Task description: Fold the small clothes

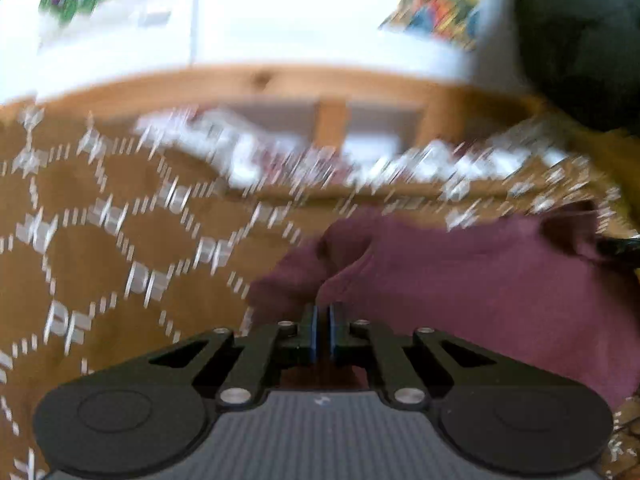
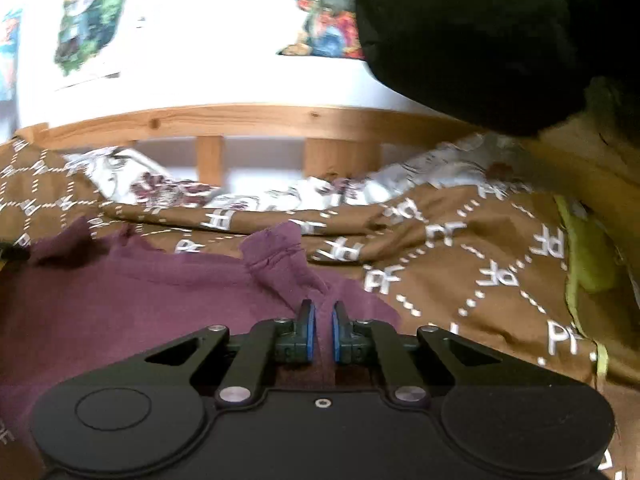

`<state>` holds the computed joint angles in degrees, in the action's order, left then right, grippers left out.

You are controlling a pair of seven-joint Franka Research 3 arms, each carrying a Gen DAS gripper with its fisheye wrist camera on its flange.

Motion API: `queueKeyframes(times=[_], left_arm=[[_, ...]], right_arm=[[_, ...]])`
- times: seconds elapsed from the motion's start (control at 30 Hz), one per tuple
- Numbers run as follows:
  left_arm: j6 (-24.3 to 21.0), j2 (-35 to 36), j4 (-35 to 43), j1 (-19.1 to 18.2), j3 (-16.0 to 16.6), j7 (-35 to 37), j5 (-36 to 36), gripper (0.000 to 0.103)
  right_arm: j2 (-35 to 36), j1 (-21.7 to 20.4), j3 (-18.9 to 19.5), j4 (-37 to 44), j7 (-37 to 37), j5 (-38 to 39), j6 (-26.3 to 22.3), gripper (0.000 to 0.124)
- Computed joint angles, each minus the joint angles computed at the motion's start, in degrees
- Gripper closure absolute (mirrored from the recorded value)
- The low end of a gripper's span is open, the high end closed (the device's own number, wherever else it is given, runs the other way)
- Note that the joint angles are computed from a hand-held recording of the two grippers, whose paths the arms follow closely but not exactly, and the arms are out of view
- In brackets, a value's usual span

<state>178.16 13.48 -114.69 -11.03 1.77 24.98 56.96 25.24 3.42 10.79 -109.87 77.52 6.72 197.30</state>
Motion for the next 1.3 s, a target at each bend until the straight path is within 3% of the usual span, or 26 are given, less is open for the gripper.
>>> queueKeyframes(times=[0.07,0.1,0.2,0.3,0.33,0.4,0.47,0.57,0.7,0.8,0.83,0.9,0.93,1.0,1.13,1.3], left_arm=[[-2.13,0.6,-0.93,5.08,-6.29,9.63,-12.18,0.097],[-2.14,0.79,-1.19,5.48,-6.81,11.07,-14.85,0.097],[-2.27,0.9,-1.11,3.73,-5.16,12.51,-16.71,0.094],[-5.52,1.08,-0.12,1.91,-3.65,12.44,-17.11,0.084],[-7.11,1.06,0.28,1.3,-3.16,11.38,-16.95,0.078],[-8.96,0.74,0.66,-0.5,-1.25,6.84,-13.29,0.053],[-10.17,0.4,0.89,-0.95,-0.82,3.55,-9.96,0.04],[-10.39,-0.6,0.26,0.06,-1.77,1.2,-7.99,0.025],[-11.1,-2.11,-0.87,1.33,-3.4,-0.62,-7.97,0.01],[-12.68,-3.45,-2.05,2.76,-6.17,2.85,-13.46,0.005],[-13.07,-3.8,-2.35,2.89,-6.68,3.63,-14.55,0.004],[-13.95,-5.08,-3.24,2.45,-7.13,3.54,-14.49,0.003],[-14.52,-5.69,-3.56,2.01,-7.15,2.48,-13.33,0.003],[-16.26,-6.87,-3.93,1.2,-7.52,-0.06,-10.77,0.002],[-19.86,-9.37,-4.45,0.32,-9.46,-3.68,-8.34,0.002],[-23.98,-12.78,-5.18,-0.92,-12.15,-11.23,-3.42,0.001]], right_arm=[[0.54,-2.86,2.34,0.4,2.77,0.55,-2.26,0.115],[0.88,-3.01,2.32,0.76,3.85,1.7,-3.72,0.115],[1.59,-2.29,1.59,0.55,4.91,4.15,-4.14,0.115],[1.85,-7.3,6.88,-0.85,8.13,4.76,-3.01,0.115],[2.05,-9.21,8.66,-1.16,9.72,4.67,-2.63,0.115],[2.44,-14.09,13.2,-2.12,13.39,3.31,-1.89,0.115],[2.9,-17.08,15.71,-2.47,15.9,1.13,-1.85,0.115],[1.75,-15.86,13.94,-3.43,17.45,-0.7,-1.48,0.115],[0.51,-9.53,6.93,-3.75,18.87,1.2,-0.7,0.116],[0.43,-11.94,8.54,-4.27,21.13,-0.16,-0.75,0.113],[0.23,-11.87,8.13,-4.52,21.9,-1.24,-0.55,0.109],[-1.46,-6.66,3.04,-5.98,18.39,2.02,0.66,0.087],[-2.37,-5.54,1.62,-7.29,18.46,1.1,1.69,0.085],[-4.1,-8.9,4.21,-10.7,20.1,-3.88,4.5,0.069],[-8.63,-16.4,8.43,-18.72,26.74,-18.99,10.13,0.051],[-13.25,-17.97,7.86,-22.8,33.0,-29.97,12.19,0.027]])
